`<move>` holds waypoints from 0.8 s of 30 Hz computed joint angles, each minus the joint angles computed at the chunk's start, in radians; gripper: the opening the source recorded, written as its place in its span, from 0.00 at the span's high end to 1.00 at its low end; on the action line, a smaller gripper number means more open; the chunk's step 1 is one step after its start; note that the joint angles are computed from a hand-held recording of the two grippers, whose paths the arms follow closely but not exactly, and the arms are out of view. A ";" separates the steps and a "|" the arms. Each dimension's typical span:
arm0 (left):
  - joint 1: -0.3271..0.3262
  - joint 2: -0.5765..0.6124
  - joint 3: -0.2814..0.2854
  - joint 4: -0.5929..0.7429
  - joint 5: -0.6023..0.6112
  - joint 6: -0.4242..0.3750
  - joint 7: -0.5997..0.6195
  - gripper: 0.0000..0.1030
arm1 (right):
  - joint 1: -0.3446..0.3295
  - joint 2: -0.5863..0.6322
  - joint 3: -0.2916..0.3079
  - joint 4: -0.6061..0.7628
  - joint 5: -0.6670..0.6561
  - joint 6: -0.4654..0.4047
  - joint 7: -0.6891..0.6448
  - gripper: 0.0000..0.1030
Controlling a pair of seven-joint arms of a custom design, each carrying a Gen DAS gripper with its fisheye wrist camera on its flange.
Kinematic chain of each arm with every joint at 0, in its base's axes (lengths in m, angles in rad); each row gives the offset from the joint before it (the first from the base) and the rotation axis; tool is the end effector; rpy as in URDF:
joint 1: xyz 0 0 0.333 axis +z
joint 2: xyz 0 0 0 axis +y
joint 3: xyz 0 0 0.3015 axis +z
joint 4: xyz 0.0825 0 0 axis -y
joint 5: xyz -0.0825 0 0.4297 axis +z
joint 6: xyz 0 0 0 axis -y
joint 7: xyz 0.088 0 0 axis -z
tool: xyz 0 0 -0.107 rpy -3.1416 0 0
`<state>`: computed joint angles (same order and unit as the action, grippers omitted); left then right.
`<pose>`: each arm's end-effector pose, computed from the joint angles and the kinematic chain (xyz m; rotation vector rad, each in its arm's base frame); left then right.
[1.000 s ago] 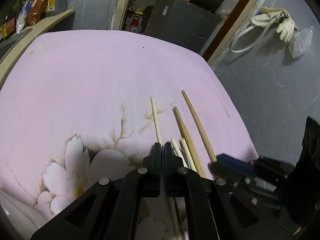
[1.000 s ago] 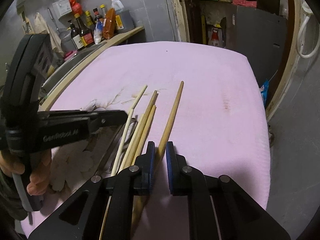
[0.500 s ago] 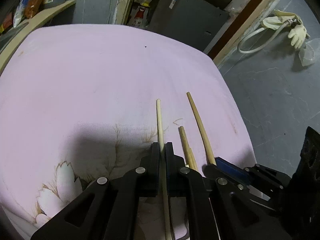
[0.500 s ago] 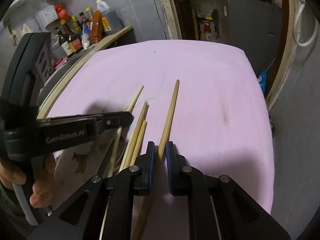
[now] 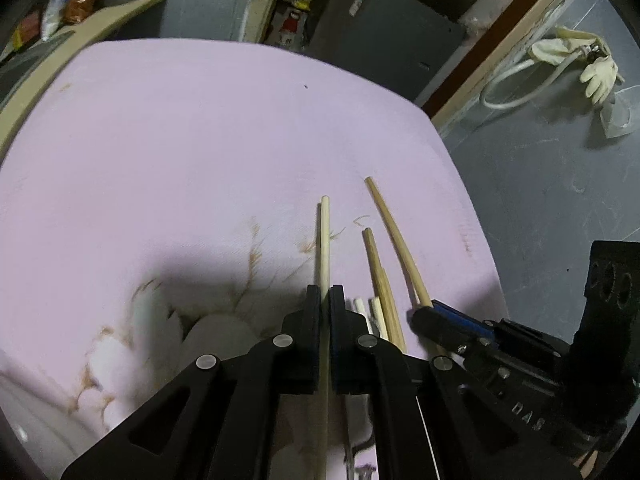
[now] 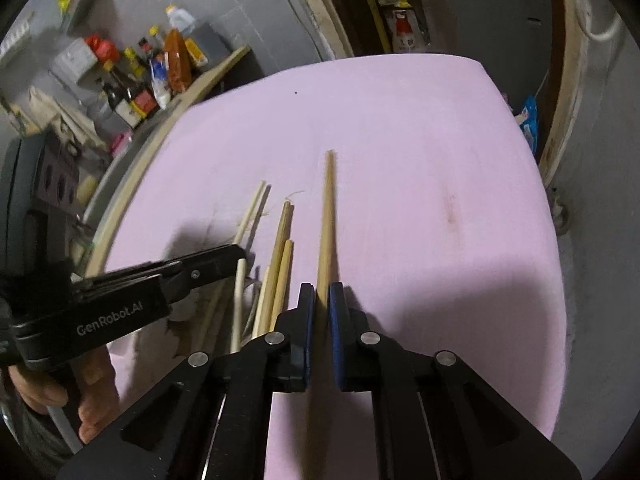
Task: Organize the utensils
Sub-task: 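Grasp another wooden chopstick with the right tool while the left tool holds its chopstick, then carry both chopsticks over the holder and open the left tool to drop its chopstick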
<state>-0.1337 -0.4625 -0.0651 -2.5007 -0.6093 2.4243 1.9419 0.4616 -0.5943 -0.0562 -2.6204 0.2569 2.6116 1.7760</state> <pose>0.4724 -0.0977 0.4538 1.9234 -2.3086 0.9108 0.4195 0.1740 0.4724 -1.8006 1.7701 -0.0886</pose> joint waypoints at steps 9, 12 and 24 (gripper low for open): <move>-0.074 -0.321 0.057 -0.254 -0.131 0.184 0.136 0.98 | -0.024 -0.214 0.113 -0.200 -0.079 0.290 0.156 0.96; -0.121 -0.435 0.096 -0.327 -0.170 0.260 0.180 0.98 | -0.094 -0.298 0.243 -0.270 -0.149 0.445 0.252 0.96; -0.266 -0.718 0.201 -0.405 -0.175 0.582 0.240 0.98 | -0.540 -0.533 0.788 -0.228 -0.271 0.771 0.594 0.96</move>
